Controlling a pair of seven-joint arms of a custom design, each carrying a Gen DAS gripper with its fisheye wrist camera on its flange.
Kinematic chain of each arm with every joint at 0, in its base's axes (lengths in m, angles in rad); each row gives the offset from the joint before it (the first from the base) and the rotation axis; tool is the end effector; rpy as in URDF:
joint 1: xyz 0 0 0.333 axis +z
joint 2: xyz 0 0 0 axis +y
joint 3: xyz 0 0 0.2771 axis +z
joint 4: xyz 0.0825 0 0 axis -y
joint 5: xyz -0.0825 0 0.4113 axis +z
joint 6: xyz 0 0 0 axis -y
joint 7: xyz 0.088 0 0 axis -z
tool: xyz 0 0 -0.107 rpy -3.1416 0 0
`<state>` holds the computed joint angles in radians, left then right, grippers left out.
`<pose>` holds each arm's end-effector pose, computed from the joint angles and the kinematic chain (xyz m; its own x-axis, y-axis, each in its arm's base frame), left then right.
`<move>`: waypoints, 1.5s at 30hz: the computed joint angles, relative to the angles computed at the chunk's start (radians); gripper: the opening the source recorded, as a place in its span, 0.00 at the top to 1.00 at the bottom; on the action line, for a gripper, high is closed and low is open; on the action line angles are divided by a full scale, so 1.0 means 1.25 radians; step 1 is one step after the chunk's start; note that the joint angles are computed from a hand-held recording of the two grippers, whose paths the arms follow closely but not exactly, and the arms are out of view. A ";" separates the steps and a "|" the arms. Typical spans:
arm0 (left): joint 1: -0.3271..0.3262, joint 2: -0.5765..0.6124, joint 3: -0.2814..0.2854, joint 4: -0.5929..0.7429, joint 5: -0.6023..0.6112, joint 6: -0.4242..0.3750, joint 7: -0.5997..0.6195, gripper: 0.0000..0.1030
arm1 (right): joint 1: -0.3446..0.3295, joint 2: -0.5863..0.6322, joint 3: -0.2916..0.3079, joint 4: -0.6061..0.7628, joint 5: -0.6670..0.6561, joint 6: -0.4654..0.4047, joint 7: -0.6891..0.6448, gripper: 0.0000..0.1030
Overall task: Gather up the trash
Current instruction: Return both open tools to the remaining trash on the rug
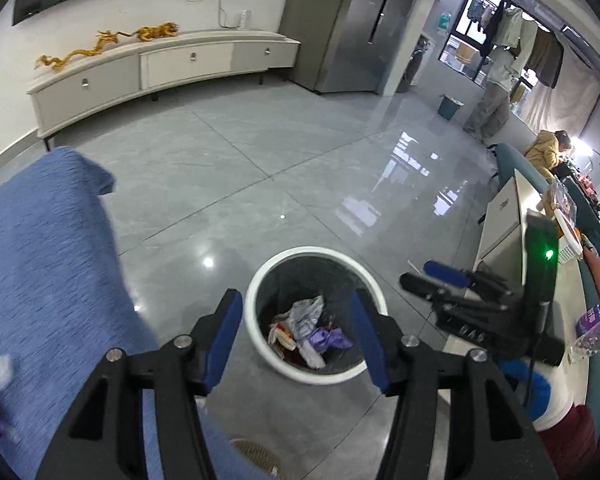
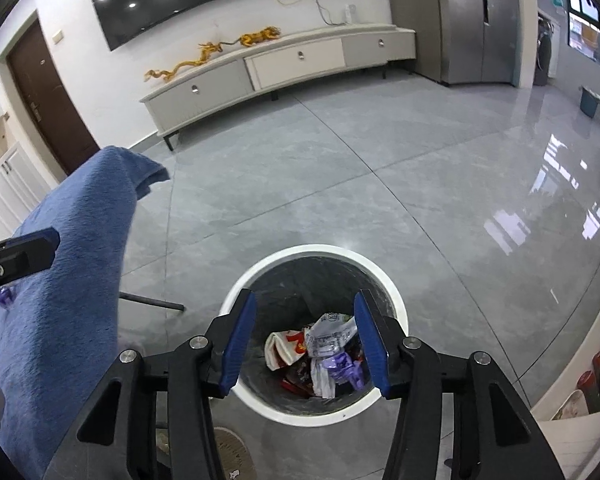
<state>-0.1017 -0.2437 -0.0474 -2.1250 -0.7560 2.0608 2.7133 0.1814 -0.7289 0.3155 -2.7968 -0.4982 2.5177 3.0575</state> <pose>0.5287 -0.1173 0.4983 -0.8520 -0.4782 0.2133 -0.4982 0.6148 -0.6114 0.3622 0.1820 0.3995 -0.5577 -0.8082 -0.1892 -0.5822 0.5434 -0.6048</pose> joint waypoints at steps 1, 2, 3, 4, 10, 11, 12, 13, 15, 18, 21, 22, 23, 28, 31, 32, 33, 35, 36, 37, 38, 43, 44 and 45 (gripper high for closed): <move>0.007 -0.010 0.009 -0.002 -0.001 -0.005 0.005 0.47 | 0.004 0.000 0.004 0.010 -0.002 -0.007 -0.006 0.51; 0.014 -0.023 0.019 -0.012 -0.003 -0.009 0.014 0.47 | 0.010 -0.004 0.006 0.016 -0.003 -0.015 -0.013 0.51; 0.021 -0.032 0.028 -0.016 -0.004 -0.010 0.021 0.47 | 0.015 -0.004 0.012 0.028 -0.005 -0.027 -0.017 0.51; 0.031 -0.046 0.039 -0.023 -0.003 -0.010 0.031 0.47 | 0.018 -0.002 0.018 0.043 -0.010 -0.036 -0.022 0.51; 0.084 -0.094 0.106 -0.031 0.000 -0.036 0.109 0.47 | 0.045 0.012 0.062 0.140 -0.049 -0.096 -0.030 0.51; 0.096 -0.098 0.121 -0.027 -0.004 -0.046 0.124 0.47 | 0.050 0.018 0.069 0.159 -0.057 -0.111 -0.033 0.51; 0.108 -0.100 0.134 -0.023 -0.010 -0.053 0.140 0.47 | 0.055 0.026 0.078 0.181 -0.066 -0.127 -0.035 0.51; 0.121 -0.100 0.148 -0.017 -0.016 -0.058 0.155 0.47 | 0.059 0.036 0.087 0.206 -0.076 -0.143 -0.035 0.51; 0.147 -0.092 0.173 0.005 -0.030 -0.080 0.177 0.47 | 0.070 0.054 0.099 0.250 -0.096 -0.170 -0.036 0.51; 0.191 -0.069 0.202 0.044 -0.054 -0.108 0.203 0.47 | 0.085 0.099 0.127 0.339 -0.135 -0.223 -0.042 0.51; 0.239 -0.039 0.225 0.082 -0.083 -0.121 0.236 0.47 | 0.104 0.151 0.135 0.414 -0.175 -0.255 -0.052 0.51; 0.256 -0.021 0.233 0.102 -0.095 -0.126 0.241 0.47 | 0.111 0.173 0.140 0.444 -0.190 -0.268 -0.057 0.51; 0.271 -0.009 0.233 0.115 -0.103 -0.128 0.241 0.47 | 0.118 0.195 0.142 0.472 -0.204 -0.280 -0.064 0.51; 0.344 0.084 0.230 0.205 -0.137 -0.137 0.219 0.47 | 0.161 0.303 0.141 0.594 -0.260 -0.318 -0.111 0.51; 0.379 0.137 0.210 0.249 -0.142 -0.128 0.203 0.47 | 0.190 0.359 0.121 0.642 -0.276 -0.314 -0.144 0.51; 0.389 0.152 0.201 0.261 -0.140 -0.123 0.200 0.47 | 0.198 0.377 0.112 0.656 -0.280 -0.311 -0.153 0.51; 0.397 0.165 0.189 0.270 -0.136 -0.114 0.197 0.47 | 0.207 0.391 0.101 0.664 -0.281 -0.305 -0.159 0.51; 0.406 0.179 0.166 0.276 -0.123 -0.096 0.187 0.47 | 0.222 0.421 0.075 0.678 -0.278 -0.284 -0.172 0.51; 0.410 0.188 0.157 0.282 -0.117 -0.092 0.184 0.47 | 0.228 0.435 0.061 0.682 -0.275 -0.271 -0.177 0.51; 0.413 0.198 0.149 0.289 -0.110 -0.090 0.182 0.47 | 0.234 0.450 0.044 0.686 -0.270 -0.254 -0.183 0.51; 0.414 0.210 0.140 0.297 -0.103 -0.087 0.180 0.47 | 0.240 0.466 0.028 0.691 -0.263 -0.237 -0.192 0.51; 0.405 0.270 0.096 0.338 -0.056 -0.052 0.145 0.47 | 0.262 0.559 -0.042 0.735 -0.219 -0.159 -0.264 0.51; 0.404 0.281 0.088 0.348 -0.049 -0.049 0.138 0.47 | 0.264 0.581 -0.055 0.748 -0.204 -0.144 -0.290 0.51; 0.402 0.294 0.080 0.359 -0.041 -0.044 0.132 0.47 | 0.267 0.600 -0.066 0.759 -0.192 -0.132 -0.310 0.51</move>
<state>0.4010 0.1242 0.0524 -1.6760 -0.8079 2.0060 2.8786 0.5157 0.0209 0.2329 -1.8477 -0.7385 2.3523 2.6699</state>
